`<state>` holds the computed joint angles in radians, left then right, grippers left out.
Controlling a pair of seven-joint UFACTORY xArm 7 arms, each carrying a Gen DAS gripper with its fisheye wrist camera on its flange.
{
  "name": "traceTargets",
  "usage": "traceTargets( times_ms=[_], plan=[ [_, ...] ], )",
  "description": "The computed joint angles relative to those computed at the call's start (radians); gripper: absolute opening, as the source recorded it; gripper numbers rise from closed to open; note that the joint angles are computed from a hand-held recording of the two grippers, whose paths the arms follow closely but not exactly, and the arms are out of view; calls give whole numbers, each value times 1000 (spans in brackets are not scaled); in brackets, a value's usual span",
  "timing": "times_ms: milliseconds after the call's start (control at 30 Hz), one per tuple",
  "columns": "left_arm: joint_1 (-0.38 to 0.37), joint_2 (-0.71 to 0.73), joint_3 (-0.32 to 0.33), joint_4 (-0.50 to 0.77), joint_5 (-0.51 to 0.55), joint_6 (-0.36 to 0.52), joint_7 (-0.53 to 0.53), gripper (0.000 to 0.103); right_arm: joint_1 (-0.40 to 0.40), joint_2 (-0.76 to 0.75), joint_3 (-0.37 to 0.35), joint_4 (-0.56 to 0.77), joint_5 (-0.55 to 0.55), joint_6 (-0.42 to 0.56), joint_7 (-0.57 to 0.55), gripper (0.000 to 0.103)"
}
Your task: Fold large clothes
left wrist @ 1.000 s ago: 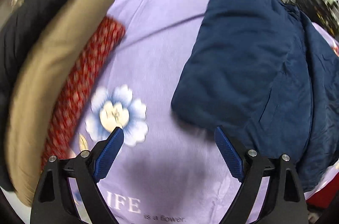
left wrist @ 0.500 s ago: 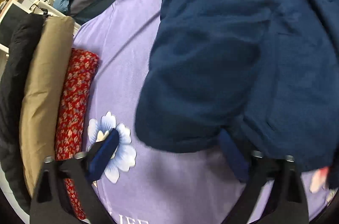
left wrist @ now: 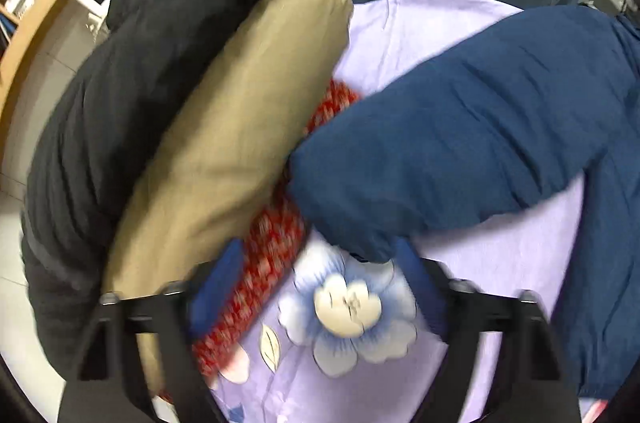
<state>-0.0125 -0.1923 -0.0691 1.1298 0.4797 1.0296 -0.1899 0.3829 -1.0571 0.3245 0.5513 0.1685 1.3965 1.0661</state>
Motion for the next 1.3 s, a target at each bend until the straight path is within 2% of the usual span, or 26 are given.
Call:
traceTargets(
  times_ms=[100, 267, 367, 500, 600, 633, 667, 733, 767, 900, 1000, 1067, 1167, 1300],
  plan=[
    [-10, -99, 2, -114, -44, 18, 54, 81, 38, 68, 26, 47, -44, -8, -95, 81],
    [-46, -215, -13, -252, -192, 125, 96, 81, 125, 283, 68, 145, -92, -63, -320, 81],
    [-75, -260, -33, -291, -251, 149, 100, 81, 159, 407, 117, 184, -168, -68, -417, 81],
    [-101, -275, -49, -282, -289, 162, 111, 81, 197, 518, 150, 201, -257, -61, -479, 79],
    [-114, -266, -66, -259, -289, 159, 110, 81, 219, 558, 159, 198, -303, -63, -480, 62],
    [-116, -264, -71, -255, -283, 159, 110, 81, 226, 554, 159, 190, -314, -52, -470, 49],
    [-119, -260, -78, -248, -274, 161, 107, 81, 228, 552, 153, 189, -324, -39, -465, 42],
    [-122, -254, -83, -234, -266, 173, 101, 81, 226, 522, 136, 183, -327, -35, -437, 17],
    [-124, -253, -81, -229, -267, 178, 103, 81, 221, 473, 112, 174, -314, -42, -417, 15],
    [-136, -264, -87, -228, -267, 207, 101, 81, 142, 287, 42, 193, -325, -14, -384, 12],
    [-148, -280, -96, -253, -269, 210, 93, 81, 26, 148, -28, 219, -393, 31, -400, 12],
    [-160, -291, -103, -262, -279, 219, 87, 81, -73, 69, -103, 247, -468, 59, -430, 12],
    [-172, -303, -109, -275, -287, 221, 75, 81, -210, 26, -219, 313, -562, 79, -487, 12],
    [-176, -314, -110, -278, -294, 225, 54, 81, -361, 44, -327, 385, -719, 63, -601, 12]
  ],
)
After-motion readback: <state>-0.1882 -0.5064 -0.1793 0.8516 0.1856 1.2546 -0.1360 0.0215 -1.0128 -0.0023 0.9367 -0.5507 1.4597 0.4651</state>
